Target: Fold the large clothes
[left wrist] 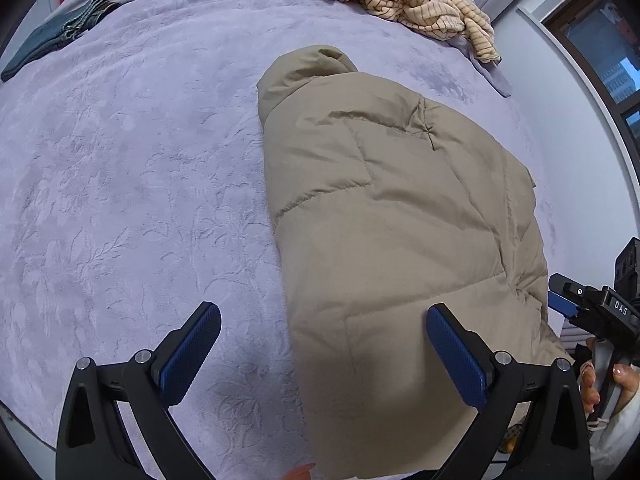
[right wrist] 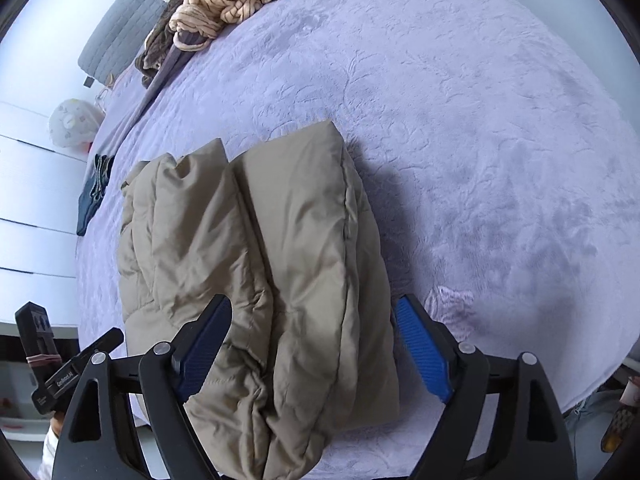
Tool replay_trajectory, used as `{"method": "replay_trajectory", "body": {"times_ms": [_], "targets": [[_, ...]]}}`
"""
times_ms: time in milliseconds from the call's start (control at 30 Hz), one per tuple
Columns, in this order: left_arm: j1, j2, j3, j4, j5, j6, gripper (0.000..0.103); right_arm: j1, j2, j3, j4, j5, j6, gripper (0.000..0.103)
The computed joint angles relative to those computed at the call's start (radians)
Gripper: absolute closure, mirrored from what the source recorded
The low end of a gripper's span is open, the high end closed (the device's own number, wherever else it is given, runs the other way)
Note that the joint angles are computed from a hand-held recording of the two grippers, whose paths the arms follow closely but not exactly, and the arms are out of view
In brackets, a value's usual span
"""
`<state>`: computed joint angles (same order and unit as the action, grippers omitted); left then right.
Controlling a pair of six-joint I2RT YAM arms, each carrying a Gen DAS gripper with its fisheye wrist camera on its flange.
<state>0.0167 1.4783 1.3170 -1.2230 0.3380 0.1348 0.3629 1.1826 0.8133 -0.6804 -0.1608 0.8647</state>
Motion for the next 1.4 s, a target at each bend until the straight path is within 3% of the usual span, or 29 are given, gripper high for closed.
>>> {"method": "replay_trajectory", "body": {"times_ms": [167,433,633,733,767,800,900,933,1067,1100,1233,1400], "targets": [[0.017,0.087,0.018,0.012,0.101,-0.038,0.0,-0.125,0.083,-0.006,0.082,-0.146,-0.119,0.015],[0.001,0.155,0.019,0.034,0.169,-0.075,0.0,-0.26,0.237,-0.069,0.267,-0.37,-0.172,0.013],[-0.017,0.178,0.021,0.043,0.182,-0.093,0.0,-0.312,0.36,-0.147,0.498,-0.509,-0.099,0.013],[-0.038,0.191,0.029,0.05,0.18,-0.109,0.0,-0.323,0.391,-0.203,0.688,-0.603,-0.001,0.013],[-0.042,0.195,0.031,0.05,0.177,-0.109,0.0,-0.329,0.392,-0.219,0.751,-0.636,0.029,0.011],[-0.046,0.197,0.034,0.051,0.175,-0.112,0.0,-0.329,0.386,-0.237,0.822,-0.663,0.063,0.001],[-0.055,0.201,0.035,0.054,0.172,-0.124,0.0,-0.333,0.374,-0.249,0.928,-0.716,0.116,0.0],[-0.056,0.205,0.038,0.054,0.171,-0.126,0.0,-0.33,0.375,-0.223,0.884,-0.721,0.089,0.0],[-0.055,0.215,0.054,0.04,0.166,-0.11,0.0,-0.261,0.447,0.014,0.47,-0.641,-0.186,0.0],[-0.054,0.219,0.066,0.032,0.162,-0.096,0.0,-0.242,0.475,0.06,0.415,-0.622,-0.219,0.0],[-0.022,0.253,0.138,0.051,0.161,-0.082,0.0,-0.187,0.569,0.195,0.287,-0.57,-0.291,0.0],[0.061,0.4,0.2,0.029,0.297,-0.035,0.0,-0.155,0.646,0.283,0.223,-0.55,-0.329,0.0]]}}
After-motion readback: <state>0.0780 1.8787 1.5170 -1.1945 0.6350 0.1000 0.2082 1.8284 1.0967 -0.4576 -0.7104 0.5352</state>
